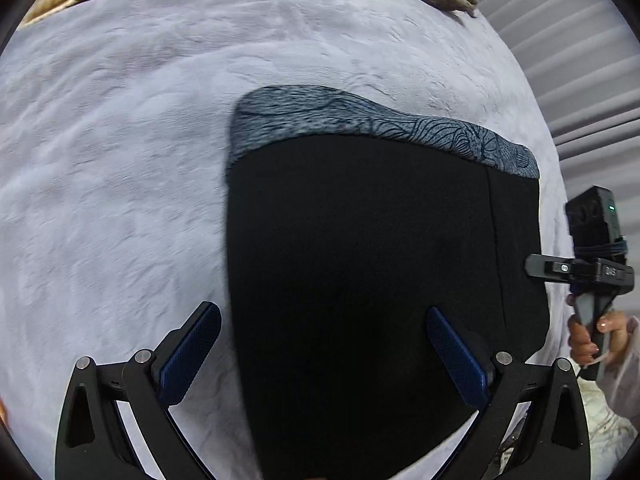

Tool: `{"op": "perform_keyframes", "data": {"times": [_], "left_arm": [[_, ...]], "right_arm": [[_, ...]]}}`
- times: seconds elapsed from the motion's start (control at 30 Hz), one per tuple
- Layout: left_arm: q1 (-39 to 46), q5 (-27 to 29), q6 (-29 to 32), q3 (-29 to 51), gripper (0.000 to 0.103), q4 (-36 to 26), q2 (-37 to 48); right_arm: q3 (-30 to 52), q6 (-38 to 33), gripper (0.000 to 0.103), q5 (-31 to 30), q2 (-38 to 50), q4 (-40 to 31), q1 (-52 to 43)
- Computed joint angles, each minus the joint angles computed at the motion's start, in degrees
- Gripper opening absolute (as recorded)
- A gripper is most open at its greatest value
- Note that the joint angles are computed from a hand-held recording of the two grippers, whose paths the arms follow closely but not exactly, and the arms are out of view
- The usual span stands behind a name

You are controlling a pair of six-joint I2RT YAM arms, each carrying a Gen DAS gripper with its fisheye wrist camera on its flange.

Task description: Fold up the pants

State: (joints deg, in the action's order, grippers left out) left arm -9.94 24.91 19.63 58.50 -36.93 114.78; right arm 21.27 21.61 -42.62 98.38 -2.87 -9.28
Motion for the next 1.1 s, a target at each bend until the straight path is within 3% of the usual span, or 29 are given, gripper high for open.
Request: {"op": "perform_keyframes", "data": {"times": [0.1, 0.17, 0.2, 0.27, 0.37, 0.43, 0.57, 0.7, 0.8, 0.87, 0.93, 0.97, 1.03, 1.1], "left_arm": [[0.1, 2.9, -2.9, 3.1, 0.103, -0.9, 5.3], [0.7, 4.1, -4.8, 3.3, 0.102, -1.0, 6.1], [0.7, 4.6, -5.0, 1.7, 0.099, 0.0, 4.8], [0.8, 6.0, -4.3, -0.7, 0.079, 0.7, 1.5], [2.0, 7.3, -2.3, -2.1, 0.065, -1.0, -2.9], [4.4, 8.5, 0.6, -1.8, 0.062, -3.9, -4.4], [11.5, 8.2, 10.2, 3.1, 0.062, -14.2, -6.4], [21.9, 5.5, 21.9, 9.6, 0.063, -25.7, -6.9], [27.1, -0.5, 25.4, 8.9, 0.071, -22.9, -7.6], [27.8, -7.1, 24.6, 4.8, 0.076, -13.7, -8.1], [27.9, -16.2, 22.9, 0.5, 0.076, -3.1, -6.5], [28.9, -17.3, 22.9, 1.1, 0.081, -2.9, -4.8], [31.7, -14.5, 22.0, 3.8, 0.081, -6.3, -3.0], [32.2, -15.3, 22.3, 3.3, 0.081, -6.2, -4.5]], "right_arm": [[1.1, 5.6, 0.087, -1.6, 9.0, 8.9, 0.4], [0.6, 7.7, 0.087, -1.4, 9.3, 10.3, 0.6], [0.2, 7.5, 0.082, -0.8, 7.6, 9.4, 1.3], [-0.6, 7.9, 0.073, -0.9, 4.7, 7.9, 1.8], [-1.3, 11.7, 0.061, 1.0, -3.1, 4.0, 4.6], [-2.2, 16.4, 0.052, 2.9, -11.2, 1.9, 7.7], [-4.9, 29.3, 0.05, 7.0, -25.9, 1.7, 16.3], [-5.9, 46.5, 0.049, 16.9, -34.3, 6.6, 33.6], [-5.4, 57.7, 0.049, 26.6, -28.3, 18.2, 46.7], [-4.5, 63.6, 0.049, 30.9, -18.3, 28.2, 52.6], [-0.4, 67.2, 0.049, 31.6, -6.3, 31.8, 56.3], [2.6, 67.2, 0.05, 30.7, -2.4, 28.0, 57.2], [9.0, 65.2, 0.061, 29.8, 2.3, 18.3, 58.6], [11.4, 64.2, 0.066, 31.8, 0.1, 11.5, 59.5]]}}
